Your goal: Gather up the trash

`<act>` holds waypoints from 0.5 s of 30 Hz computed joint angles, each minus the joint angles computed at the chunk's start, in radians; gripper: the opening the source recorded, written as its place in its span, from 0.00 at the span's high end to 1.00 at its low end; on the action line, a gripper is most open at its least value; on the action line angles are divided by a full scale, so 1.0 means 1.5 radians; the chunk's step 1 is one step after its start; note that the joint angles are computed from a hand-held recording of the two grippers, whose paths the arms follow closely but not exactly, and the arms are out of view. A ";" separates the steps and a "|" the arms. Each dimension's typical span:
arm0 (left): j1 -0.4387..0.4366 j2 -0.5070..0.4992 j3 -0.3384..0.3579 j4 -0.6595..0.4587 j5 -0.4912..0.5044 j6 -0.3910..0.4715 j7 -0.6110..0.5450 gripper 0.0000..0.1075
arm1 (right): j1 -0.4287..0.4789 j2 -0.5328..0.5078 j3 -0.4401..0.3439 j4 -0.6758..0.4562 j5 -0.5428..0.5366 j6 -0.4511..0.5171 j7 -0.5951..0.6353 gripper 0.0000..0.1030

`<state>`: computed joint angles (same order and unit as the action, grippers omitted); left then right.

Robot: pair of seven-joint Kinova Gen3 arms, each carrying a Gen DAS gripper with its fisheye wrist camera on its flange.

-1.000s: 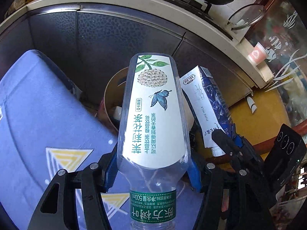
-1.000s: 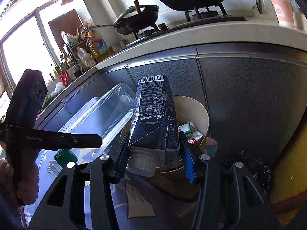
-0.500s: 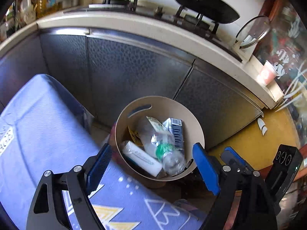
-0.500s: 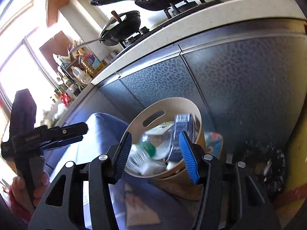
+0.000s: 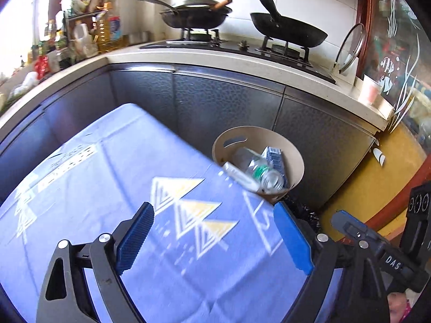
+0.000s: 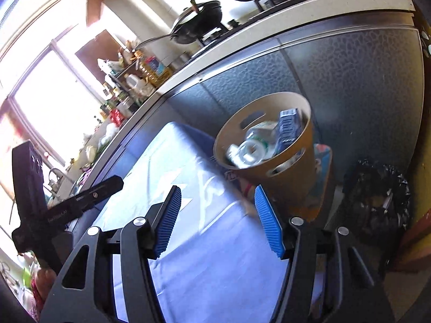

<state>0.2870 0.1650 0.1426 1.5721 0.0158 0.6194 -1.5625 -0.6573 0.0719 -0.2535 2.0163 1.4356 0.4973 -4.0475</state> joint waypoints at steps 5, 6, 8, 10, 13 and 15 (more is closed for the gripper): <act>-0.027 -0.068 -0.005 0.074 0.040 -0.033 -0.017 0.15 | -0.043 -0.005 -0.029 -0.033 -0.040 0.071 0.052 0.39; -0.033 -0.082 -0.007 0.088 0.051 -0.040 -0.024 0.14 | -0.052 -0.006 -0.034 -0.039 -0.048 0.087 0.061 0.37; -0.043 -0.108 -0.010 0.115 0.076 -0.055 -0.044 0.14 | -0.069 -0.008 -0.041 -0.053 -0.062 0.113 0.081 0.36; -0.048 -0.135 -0.015 0.141 0.091 -0.071 -0.059 0.13 | -0.087 -0.007 -0.049 -0.067 -0.076 0.138 0.098 0.35; -0.052 -0.166 -0.021 0.170 0.104 -0.091 -0.071 0.10 | -0.117 0.000 -0.061 -0.092 -0.098 0.186 0.125 0.34; -0.052 -0.187 -0.034 0.190 0.122 -0.102 -0.089 0.09 | -0.134 0.006 -0.063 -0.110 -0.108 0.212 0.140 0.34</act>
<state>0.2088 -0.1152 0.0922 1.8572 0.1994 0.4671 -1.6968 -0.8585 0.0816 -0.3484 1.8520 1.2735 0.8147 -3.8378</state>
